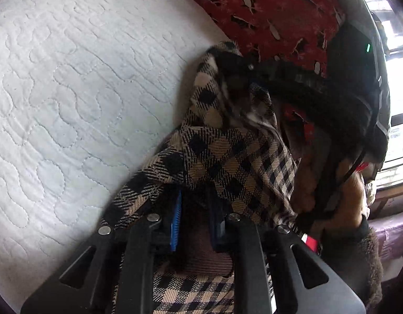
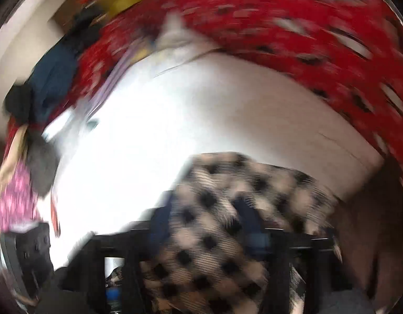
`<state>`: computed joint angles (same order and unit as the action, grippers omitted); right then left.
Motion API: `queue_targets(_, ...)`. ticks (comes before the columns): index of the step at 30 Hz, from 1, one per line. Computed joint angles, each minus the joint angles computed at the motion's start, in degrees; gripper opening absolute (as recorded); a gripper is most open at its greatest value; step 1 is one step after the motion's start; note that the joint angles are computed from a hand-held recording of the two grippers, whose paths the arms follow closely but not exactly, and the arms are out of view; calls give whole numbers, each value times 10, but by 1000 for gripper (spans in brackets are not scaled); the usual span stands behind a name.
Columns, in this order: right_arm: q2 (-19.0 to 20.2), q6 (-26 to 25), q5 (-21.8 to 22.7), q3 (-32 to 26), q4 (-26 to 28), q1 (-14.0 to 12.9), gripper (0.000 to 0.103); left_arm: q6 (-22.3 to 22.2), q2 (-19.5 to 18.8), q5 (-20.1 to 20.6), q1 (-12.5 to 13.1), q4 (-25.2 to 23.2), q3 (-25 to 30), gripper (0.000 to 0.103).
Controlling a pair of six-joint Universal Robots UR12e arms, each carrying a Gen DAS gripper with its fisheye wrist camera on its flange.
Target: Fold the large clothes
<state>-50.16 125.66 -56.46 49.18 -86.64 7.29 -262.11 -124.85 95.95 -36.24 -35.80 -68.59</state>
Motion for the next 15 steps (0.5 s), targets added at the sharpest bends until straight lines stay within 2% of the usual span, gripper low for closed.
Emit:
queue_targets(1,-4,-10,-3,4,-16,5,3,-2,0,-1,1,-1,1,15)
queue_targets(2,-12,2,14,21,-55,6,2,-2,-1,-1,1,-3,1,15)
queue_targets(3,-13,21,43,25,-73,5,2,-1,-1,1,1,-4,2,15)
queue_targets(5,-12,72,46,36,-119,6,1,6,-2,4,-1,-6,3,15)
queue_targets(6,-9,104,16,40,-147,12,1,12,-2,5,-1,-9,3,15)
queue_targets(7,-4,124,-35,37,-153,20,2,18,0,2,-2,-8,1,15)
queue_targets(8,1,129,-62,33,-146,23,2,25,3,-4,-2,-7,-2,15)
queue_targets(9,-3,132,-65,40,-150,21,2,34,7,-14,-2,-3,-6,15)
queue_targets(10,-12,142,-43,54,-166,14,6,43,11,-16,-2,1,-10,15)
queue_targets(12,-33,191,39,84,-193,-15,11,61,21,7,-8,2,-15,15)
queue_targets(14,-53,207,111,111,-179,-45,33,81,24,32,-12,-3,-8,17)
queue_targets(15,-72,205,136,142,-183,-62,38,93,21,51,-14,-9,2,20)
